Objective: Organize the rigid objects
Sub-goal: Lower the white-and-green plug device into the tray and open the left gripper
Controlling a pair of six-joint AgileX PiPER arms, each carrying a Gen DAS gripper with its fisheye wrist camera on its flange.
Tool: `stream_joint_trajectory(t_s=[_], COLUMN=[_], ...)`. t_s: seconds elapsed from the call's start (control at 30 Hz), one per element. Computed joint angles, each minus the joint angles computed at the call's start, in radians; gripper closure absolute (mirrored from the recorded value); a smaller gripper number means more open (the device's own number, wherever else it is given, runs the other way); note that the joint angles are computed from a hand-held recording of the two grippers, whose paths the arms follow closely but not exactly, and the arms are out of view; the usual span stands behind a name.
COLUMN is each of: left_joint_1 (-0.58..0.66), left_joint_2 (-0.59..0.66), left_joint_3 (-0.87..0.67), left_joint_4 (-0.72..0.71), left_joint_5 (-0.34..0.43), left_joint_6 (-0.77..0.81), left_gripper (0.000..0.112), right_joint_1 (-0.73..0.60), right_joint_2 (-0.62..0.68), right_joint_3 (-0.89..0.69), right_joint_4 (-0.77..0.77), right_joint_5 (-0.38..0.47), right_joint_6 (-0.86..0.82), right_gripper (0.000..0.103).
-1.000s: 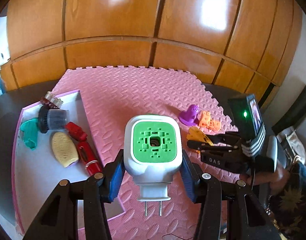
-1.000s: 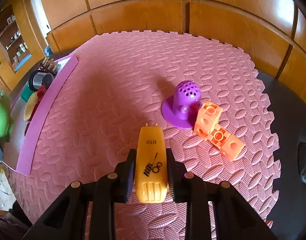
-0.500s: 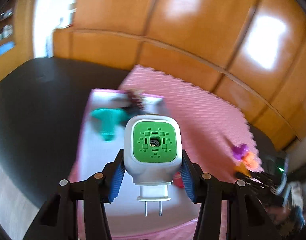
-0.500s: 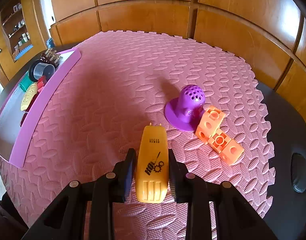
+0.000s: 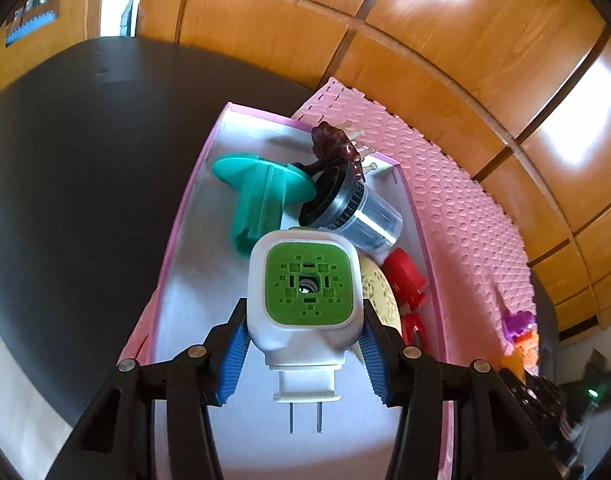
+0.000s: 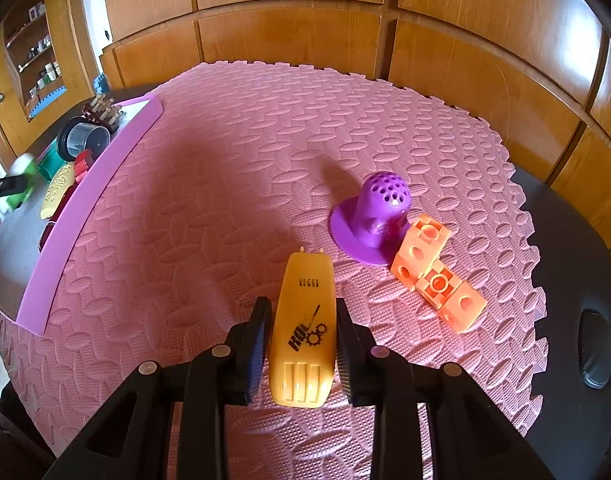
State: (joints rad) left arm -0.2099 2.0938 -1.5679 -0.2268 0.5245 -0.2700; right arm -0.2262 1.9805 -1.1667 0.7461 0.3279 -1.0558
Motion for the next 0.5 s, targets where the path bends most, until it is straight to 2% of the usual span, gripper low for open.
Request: stream_joint_trajectory(t_s=[0.23, 0.37, 0.5], left_joint_1=[-0.012, -0.011, -0.022], left_joint_2=[0.093, 0.076, 0.040], left_joint_3=[-0.130, -0.107, -0.059], left_joint_4=[0.067, 0.060, 0.112], left_joint_5=[0.061, 0.036, 0.002], left_joint_6=[-0.051, -0.026, -0.031], left_gripper=[0.060, 0.056, 0.056], right_joint_1=[0.003, 0.004, 0.004], right_joint_2=[0.001, 0.001, 0.002], right_joint_3=[-0.001, -0.002, -0.003], right_joint_4=[-0.003, -0.003, -0.005], right_joint_5=[-0.005, -0.006, -0.007], right_joint_6=[-0.001, -0.004, -0.004], right_gripper=[0.074, 0.074, 0.074])
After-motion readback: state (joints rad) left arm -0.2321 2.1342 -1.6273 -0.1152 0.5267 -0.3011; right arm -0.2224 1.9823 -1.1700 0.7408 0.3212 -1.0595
